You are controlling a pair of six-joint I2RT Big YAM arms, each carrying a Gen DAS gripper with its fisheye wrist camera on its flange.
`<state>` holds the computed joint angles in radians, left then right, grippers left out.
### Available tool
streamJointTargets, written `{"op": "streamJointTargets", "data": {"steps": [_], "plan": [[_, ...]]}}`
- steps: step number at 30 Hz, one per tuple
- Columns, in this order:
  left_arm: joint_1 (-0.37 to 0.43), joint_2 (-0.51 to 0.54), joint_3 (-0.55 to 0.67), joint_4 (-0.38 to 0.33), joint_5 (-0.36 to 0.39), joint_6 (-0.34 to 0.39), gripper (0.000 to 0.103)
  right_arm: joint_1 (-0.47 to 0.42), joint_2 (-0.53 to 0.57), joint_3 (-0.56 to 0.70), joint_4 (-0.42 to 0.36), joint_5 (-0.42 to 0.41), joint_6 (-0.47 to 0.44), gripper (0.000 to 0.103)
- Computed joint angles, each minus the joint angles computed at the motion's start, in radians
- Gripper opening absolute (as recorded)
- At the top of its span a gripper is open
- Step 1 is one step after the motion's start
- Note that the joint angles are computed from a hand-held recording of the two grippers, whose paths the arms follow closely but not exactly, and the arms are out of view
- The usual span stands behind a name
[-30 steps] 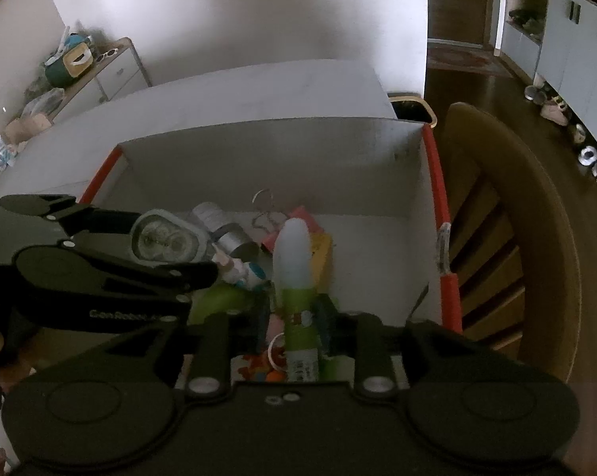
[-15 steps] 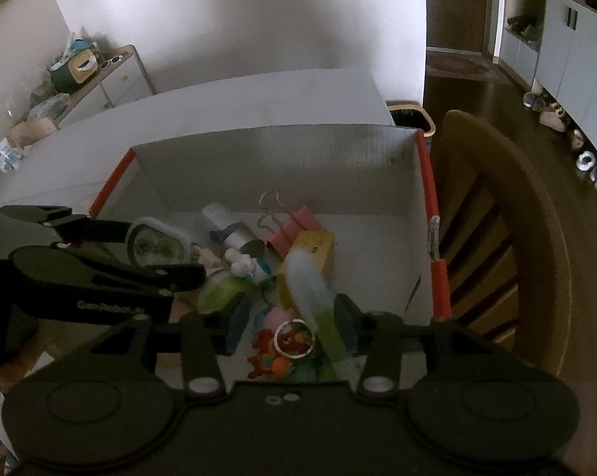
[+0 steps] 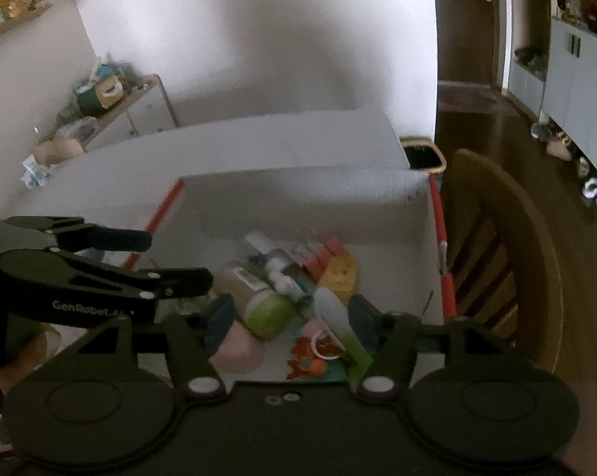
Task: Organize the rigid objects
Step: 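Open both tools to release the tape and tube into the box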
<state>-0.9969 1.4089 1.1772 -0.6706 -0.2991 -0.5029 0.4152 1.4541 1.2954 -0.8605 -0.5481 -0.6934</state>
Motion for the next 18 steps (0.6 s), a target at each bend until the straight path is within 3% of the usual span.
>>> {"op": "streamJointTargets", "data": {"steps": [7,15,18], "plan": [[-0.018,-0.083,-0.056,0.034,-0.001,0.034,0.088,-0.004,-0.074,-0.072,0.048,-0.032,0.045,0.073],[-0.019,-0.171,-0.112,0.048,-0.004,0.048,0.090,-0.034,-0.152,-0.147,0.116,-0.109,0.124,0.093],[-0.019,-0.197,-0.129,0.047,-0.005,0.046,0.096,-0.045,-0.183,-0.179,0.149,-0.144,0.147,0.100]]}}
